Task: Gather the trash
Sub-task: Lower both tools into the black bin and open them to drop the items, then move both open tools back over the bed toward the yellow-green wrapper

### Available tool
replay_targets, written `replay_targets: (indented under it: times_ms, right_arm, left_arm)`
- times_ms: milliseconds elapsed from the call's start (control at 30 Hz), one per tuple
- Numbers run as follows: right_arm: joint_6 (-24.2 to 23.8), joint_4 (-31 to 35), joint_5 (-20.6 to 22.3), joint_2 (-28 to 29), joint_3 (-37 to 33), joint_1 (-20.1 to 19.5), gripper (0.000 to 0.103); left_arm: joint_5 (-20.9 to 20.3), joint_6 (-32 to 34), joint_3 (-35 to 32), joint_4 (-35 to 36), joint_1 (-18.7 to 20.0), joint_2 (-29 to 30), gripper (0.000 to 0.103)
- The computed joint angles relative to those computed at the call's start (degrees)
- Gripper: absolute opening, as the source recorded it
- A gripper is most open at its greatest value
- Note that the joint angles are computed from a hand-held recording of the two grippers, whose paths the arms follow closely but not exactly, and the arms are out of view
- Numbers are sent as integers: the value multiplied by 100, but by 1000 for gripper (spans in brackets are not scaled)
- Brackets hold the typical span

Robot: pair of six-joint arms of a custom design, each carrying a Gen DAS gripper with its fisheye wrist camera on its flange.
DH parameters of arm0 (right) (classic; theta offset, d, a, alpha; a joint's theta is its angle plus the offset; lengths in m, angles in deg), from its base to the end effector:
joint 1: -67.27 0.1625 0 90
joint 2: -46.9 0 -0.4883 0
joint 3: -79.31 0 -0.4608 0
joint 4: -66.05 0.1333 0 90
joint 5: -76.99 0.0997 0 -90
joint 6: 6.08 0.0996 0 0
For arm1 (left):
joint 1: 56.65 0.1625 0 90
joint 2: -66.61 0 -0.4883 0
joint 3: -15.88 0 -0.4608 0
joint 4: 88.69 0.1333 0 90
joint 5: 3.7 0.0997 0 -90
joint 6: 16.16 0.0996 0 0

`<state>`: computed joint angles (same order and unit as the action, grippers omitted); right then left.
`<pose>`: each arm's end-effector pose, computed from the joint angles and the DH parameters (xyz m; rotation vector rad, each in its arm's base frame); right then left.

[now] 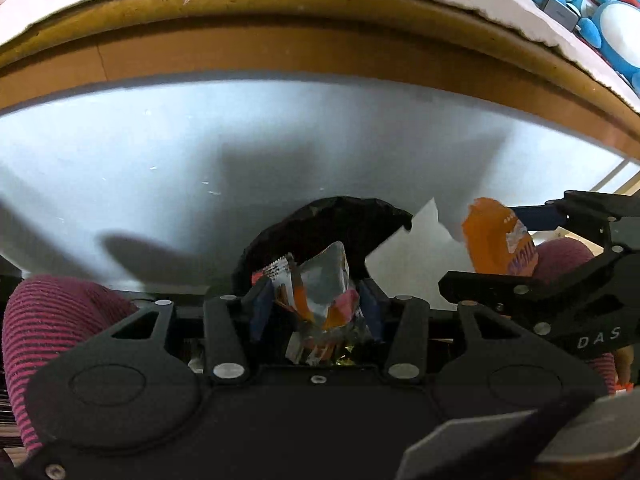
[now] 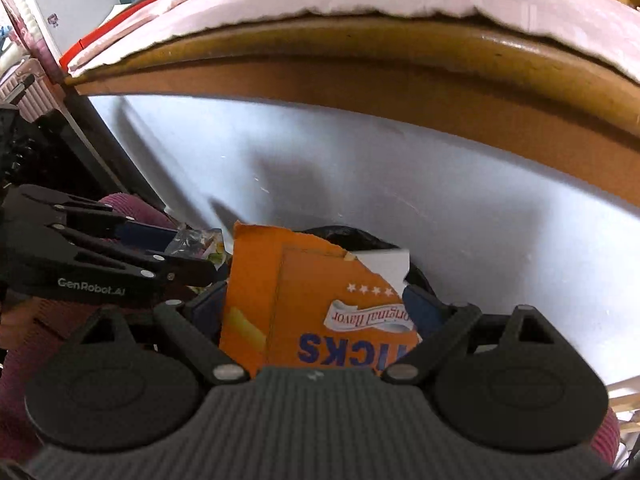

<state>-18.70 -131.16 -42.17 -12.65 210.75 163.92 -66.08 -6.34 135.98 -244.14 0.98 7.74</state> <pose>0.1447 -0.5090 0.1322 0.2147 -2.5040 0.7624 -0.1590 -0.5861 0.0959 0.9399 2.5036 -0.2251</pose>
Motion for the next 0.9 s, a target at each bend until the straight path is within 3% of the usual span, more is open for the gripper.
replay_targets:
  times_ms: [600,900]
  right_arm:
    - [130,7,4,10,-45,-55,96]
    - [248,-104,-5,-26,-37,-78,100]
  left_arm:
    - [-85,15,-12,56,34,-21,52]
    - [-65,-59,-30,142,2,-30,63]
